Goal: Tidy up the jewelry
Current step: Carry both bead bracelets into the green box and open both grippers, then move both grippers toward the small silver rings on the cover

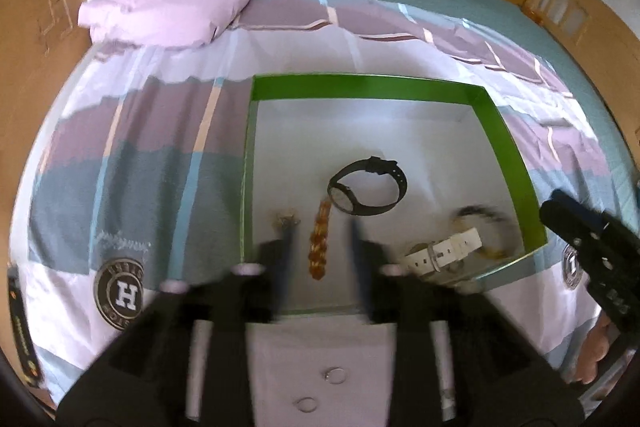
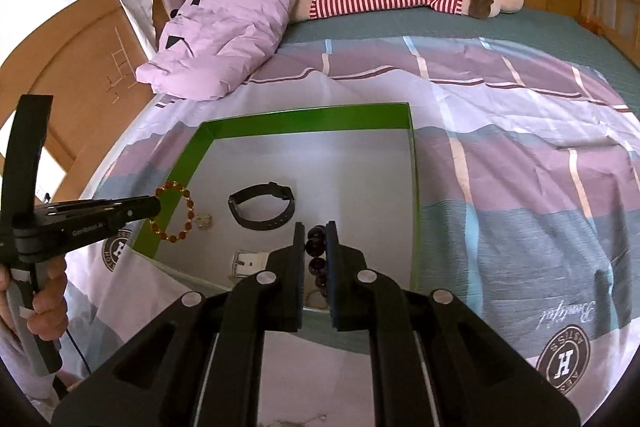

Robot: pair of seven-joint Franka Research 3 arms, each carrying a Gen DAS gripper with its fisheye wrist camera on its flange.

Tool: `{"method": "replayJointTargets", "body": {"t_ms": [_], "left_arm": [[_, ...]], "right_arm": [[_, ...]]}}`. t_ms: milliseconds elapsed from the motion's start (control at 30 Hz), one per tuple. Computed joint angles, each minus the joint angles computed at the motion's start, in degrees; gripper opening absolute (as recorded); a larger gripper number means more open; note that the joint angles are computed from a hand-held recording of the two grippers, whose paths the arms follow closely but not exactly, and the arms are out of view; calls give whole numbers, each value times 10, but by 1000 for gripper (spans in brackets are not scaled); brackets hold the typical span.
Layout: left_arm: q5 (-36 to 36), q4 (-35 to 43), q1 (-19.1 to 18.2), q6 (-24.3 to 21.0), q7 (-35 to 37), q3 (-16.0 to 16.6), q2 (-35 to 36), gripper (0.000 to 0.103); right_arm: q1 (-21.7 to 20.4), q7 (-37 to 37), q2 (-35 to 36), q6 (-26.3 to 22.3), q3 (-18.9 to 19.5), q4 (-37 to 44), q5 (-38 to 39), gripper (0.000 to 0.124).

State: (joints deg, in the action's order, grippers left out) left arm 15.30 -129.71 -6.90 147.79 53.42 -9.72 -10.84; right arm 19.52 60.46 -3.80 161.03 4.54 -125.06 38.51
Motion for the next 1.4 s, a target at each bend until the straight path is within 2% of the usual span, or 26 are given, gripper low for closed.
{"method": "replayJointTargets", "body": {"t_ms": [33,100,233,367,400,467,533,633,733,800,900,1100,1167,1233,1300,1367,1400], "left_arm": [[19,0,3,0,-10,-6,-2,37],[28,2,0,-8,-6,-8,-5,37],[-10,-10,-14,-16,22,1,-28,38],[-25,-50,-27,-69,37,-4,-80,48],[-25,-62,-30,-85,41,-6,-92,51],[-20,-95,-33,-105,39,-12,-111,52],[-17,-108,-35,-115,34,-14,-108,52],[-43,-108,-49,-135,60,-5,-85,42],[-47,-99,-51,-162,72,-8,-68,41],[-79,-107,-54,-161,90,5,-77,41],[-99,-132,-51,-159,98,12,-106,41],[-77,-158,-29,-182,60,10,-148,41],[-77,-159,-26,-188,56,13,-149,41],[-74,-159,-25,-193,57,13,-148,41],[-73,-161,-26,-192,62,15,-150,43],[-74,-162,-27,-191,66,15,-150,43],[-75,-162,-30,-189,63,12,-148,43]], "right_arm": [[1,2,-6,6,1,-5,-2,34],[5,-1,-19,26,2,-16,3,50],[12,-9,-41,-8,-6,-21,11,50],[21,-53,-75,-84,-16,-38,27,50],[21,-53,-75,-84,-16,-38,27,50],[25,-78,-92,-117,-21,-62,37,50],[18,-62,-91,-146,-11,-76,-2,50],[12,-14,-71,-139,13,-79,-80,50],[17,-9,-67,-138,14,-83,-97,50],[21,-14,-66,-144,12,-82,-102,50],[37,-74,-63,-151,2,-86,-51,50],[63,-163,-32,-141,10,-77,51,50],[70,-164,-12,-127,25,-68,49,49],[73,-154,8,-113,35,-56,41,39],[76,-145,29,-115,41,-41,50,36],[80,-100,41,-90,50,-44,-2,33],[83,-110,35,-70,54,-55,-10,33]]}}
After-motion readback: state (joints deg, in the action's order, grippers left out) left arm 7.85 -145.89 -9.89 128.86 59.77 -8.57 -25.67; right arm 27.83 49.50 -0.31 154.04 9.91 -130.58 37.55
